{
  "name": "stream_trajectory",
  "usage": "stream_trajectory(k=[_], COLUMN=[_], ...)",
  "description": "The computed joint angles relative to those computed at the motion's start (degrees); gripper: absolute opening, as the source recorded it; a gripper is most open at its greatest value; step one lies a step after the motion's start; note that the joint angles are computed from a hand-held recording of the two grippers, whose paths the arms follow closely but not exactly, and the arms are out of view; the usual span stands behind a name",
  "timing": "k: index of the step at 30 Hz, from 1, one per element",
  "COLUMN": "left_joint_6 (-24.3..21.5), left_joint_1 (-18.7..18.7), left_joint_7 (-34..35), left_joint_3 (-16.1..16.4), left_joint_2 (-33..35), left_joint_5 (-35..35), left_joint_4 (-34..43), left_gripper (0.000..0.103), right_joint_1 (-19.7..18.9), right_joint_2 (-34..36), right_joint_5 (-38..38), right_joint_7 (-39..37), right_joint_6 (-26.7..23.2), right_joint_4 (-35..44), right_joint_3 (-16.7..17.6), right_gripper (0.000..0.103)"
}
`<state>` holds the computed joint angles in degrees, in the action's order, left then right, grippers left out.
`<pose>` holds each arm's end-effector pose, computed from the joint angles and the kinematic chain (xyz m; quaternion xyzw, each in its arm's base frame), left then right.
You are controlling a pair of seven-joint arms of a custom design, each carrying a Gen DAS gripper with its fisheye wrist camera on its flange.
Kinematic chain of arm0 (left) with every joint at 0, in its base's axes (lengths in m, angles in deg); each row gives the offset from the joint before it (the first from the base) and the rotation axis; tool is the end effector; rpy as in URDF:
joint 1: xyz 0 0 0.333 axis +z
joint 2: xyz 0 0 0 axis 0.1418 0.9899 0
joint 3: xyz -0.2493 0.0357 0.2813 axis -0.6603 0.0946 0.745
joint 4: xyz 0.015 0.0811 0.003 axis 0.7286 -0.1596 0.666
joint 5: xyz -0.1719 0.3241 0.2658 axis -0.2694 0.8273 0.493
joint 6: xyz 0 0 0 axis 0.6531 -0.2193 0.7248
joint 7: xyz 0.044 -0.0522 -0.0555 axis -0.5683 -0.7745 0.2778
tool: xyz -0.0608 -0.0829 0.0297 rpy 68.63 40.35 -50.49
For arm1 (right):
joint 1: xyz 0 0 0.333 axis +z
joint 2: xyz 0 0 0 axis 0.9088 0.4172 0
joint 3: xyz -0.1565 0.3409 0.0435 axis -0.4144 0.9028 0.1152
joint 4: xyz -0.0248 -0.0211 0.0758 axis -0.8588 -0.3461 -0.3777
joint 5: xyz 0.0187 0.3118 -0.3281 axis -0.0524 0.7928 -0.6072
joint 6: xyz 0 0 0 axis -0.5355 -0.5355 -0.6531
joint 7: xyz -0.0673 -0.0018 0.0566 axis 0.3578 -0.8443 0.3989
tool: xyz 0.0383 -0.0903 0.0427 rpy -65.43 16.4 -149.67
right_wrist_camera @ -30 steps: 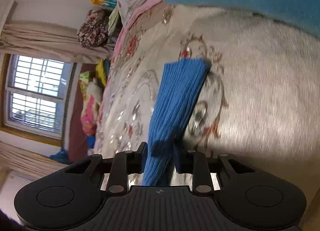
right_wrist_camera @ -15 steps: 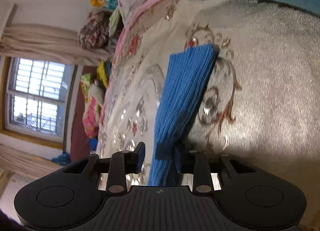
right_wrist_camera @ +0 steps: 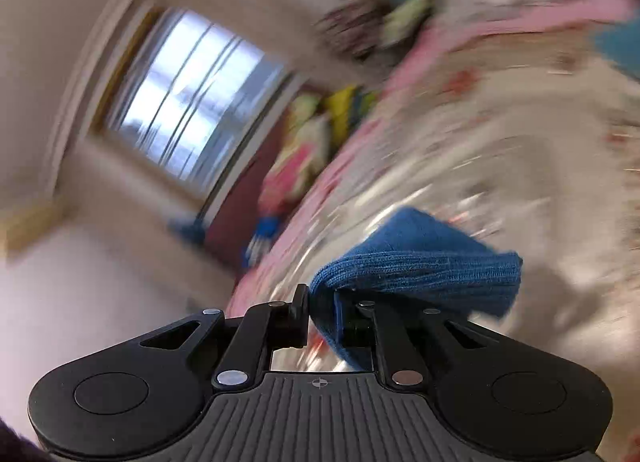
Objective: Fold small clothes
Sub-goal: 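Carry the held sleeve across the sweater body and open the right gripper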
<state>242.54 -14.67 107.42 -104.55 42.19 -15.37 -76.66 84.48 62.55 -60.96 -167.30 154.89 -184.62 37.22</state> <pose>0.4891 -0.3811 0.4793 -0.4198 0.8222 -0.3641 0.1233 0.4234 0.2768 0.5317 -0.1276 0.7838 -0.2802 0.5394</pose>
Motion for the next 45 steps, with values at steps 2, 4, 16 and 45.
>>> stream_trajectory(k=[2, 4, 16, 45], left_joint_6=[1.1, 1.9, 2.5, 2.1], left_joint_1=[0.6, 1.4, 5.6, 6.6], left_joint_7=[-0.3, -0.1, 20.5, 24.5], left_joint_3=[0.6, 1.2, 0.2, 1.0], left_joint_2=[-0.1, 0.1, 2.2, 2.2], left_joint_5=[0.1, -0.3, -25.0, -32.7], left_joint_4=[-0.4, -0.5, 2.4, 3.3], left_gripper=[0.103, 0.103, 0.103, 0.103], right_joint_1=[0.2, 1.1, 12.3, 18.6], right_joint_2=[5.7, 12.3, 36.9, 40.9], right_joint_5=[-1.6, -0.9, 26.0, 22.4], right_joint_7=[-6.9, -16.4, -81.3, -79.6], right_joint_6=[3.8, 7.8, 1.9, 7.2], right_joint_4=[6.0, 12.4, 34.8, 41.9], right_joint_3=[-0.5, -1.4, -3.8, -12.3], right_gripper=[0.013, 0.013, 0.017, 0.013])
